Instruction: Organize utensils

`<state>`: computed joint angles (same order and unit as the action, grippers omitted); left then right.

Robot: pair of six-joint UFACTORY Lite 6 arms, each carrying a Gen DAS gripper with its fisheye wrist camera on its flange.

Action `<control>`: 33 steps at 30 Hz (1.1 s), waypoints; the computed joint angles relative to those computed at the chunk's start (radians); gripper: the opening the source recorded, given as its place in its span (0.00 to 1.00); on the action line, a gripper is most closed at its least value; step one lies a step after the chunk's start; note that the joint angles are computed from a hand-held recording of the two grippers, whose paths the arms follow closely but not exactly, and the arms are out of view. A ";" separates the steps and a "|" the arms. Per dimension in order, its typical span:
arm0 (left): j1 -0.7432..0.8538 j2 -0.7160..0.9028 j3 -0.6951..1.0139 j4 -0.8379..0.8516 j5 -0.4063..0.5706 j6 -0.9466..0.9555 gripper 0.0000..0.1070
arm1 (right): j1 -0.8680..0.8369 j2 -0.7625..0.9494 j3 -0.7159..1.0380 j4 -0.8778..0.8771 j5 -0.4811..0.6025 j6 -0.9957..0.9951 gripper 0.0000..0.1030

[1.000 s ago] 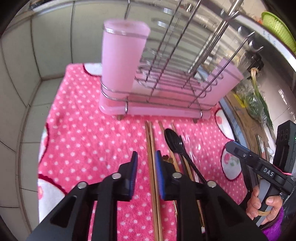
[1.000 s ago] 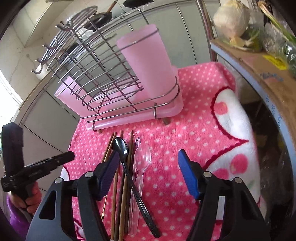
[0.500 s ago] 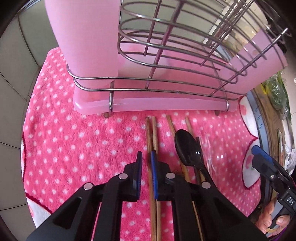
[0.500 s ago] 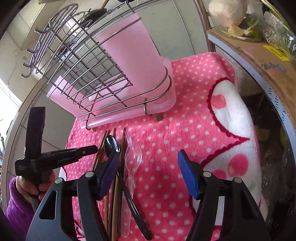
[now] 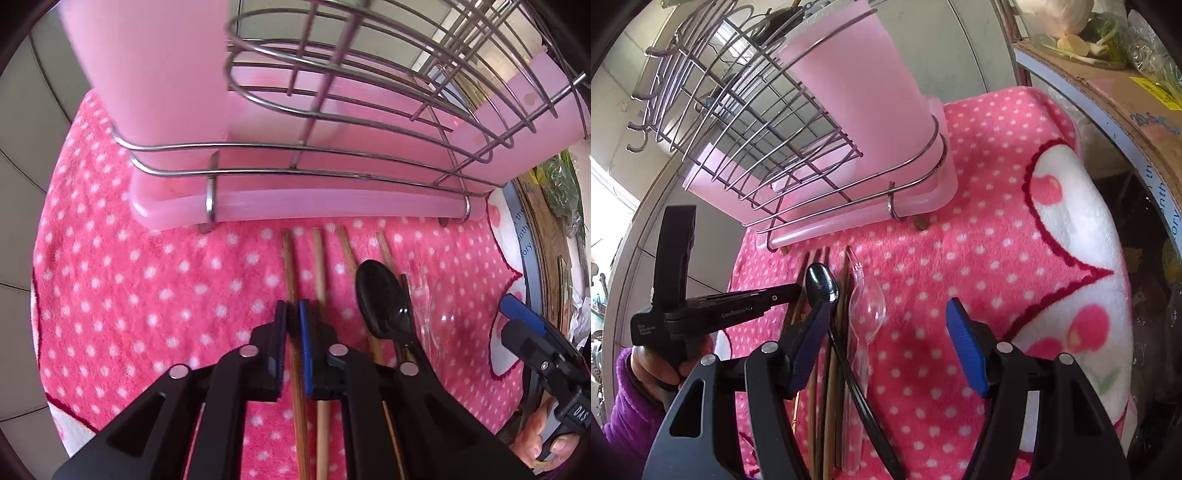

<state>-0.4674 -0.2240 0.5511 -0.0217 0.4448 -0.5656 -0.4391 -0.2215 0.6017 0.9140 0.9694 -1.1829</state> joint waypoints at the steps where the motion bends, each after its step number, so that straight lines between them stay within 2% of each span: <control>1: 0.010 -0.023 -0.017 -0.001 0.001 -0.001 0.06 | 0.006 0.013 0.012 0.000 0.010 0.007 0.64; 3: 0.033 -0.073 -0.048 0.009 0.013 -0.003 0.05 | 0.027 0.039 0.032 0.001 0.016 0.021 0.63; 5: 0.070 -0.137 -0.086 -0.005 0.026 0.032 0.05 | 0.060 0.075 0.057 -0.003 0.008 0.044 0.54; 10: 0.252 -0.176 -0.134 -0.179 0.048 0.313 0.05 | 0.160 0.201 0.116 -0.011 -0.039 0.111 0.52; 12: 0.305 -0.158 -0.148 -0.273 0.042 0.439 0.05 | 0.202 0.224 0.118 -0.022 -0.064 0.131 0.42; 14: 0.329 -0.125 -0.127 -0.308 0.049 0.502 0.06 | 0.236 0.238 0.113 -0.034 -0.102 0.150 0.22; 16: 0.335 -0.065 -0.091 -0.317 0.042 0.530 0.06 | 0.248 0.244 0.109 -0.035 -0.128 0.152 0.08; 17: 0.325 -0.047 -0.077 -0.298 0.040 0.516 0.06 | 0.247 0.249 0.107 -0.026 -0.129 0.142 0.06; 21: 0.267 0.000 -0.032 -0.214 0.034 0.434 0.06 | 0.200 0.205 0.072 0.010 -0.094 0.081 0.03; 25: 0.251 -0.061 -0.052 -0.191 0.031 0.365 0.05 | 0.107 0.068 0.024 0.018 -0.025 0.026 0.03; 30: 0.243 -0.409 -0.153 -0.125 0.116 0.270 0.05 | -0.012 -0.121 -0.002 0.029 0.059 -0.022 0.03; 33: 0.172 -0.628 -0.174 0.027 0.187 0.080 0.05 | -0.119 -0.212 0.004 0.055 0.141 -0.088 0.03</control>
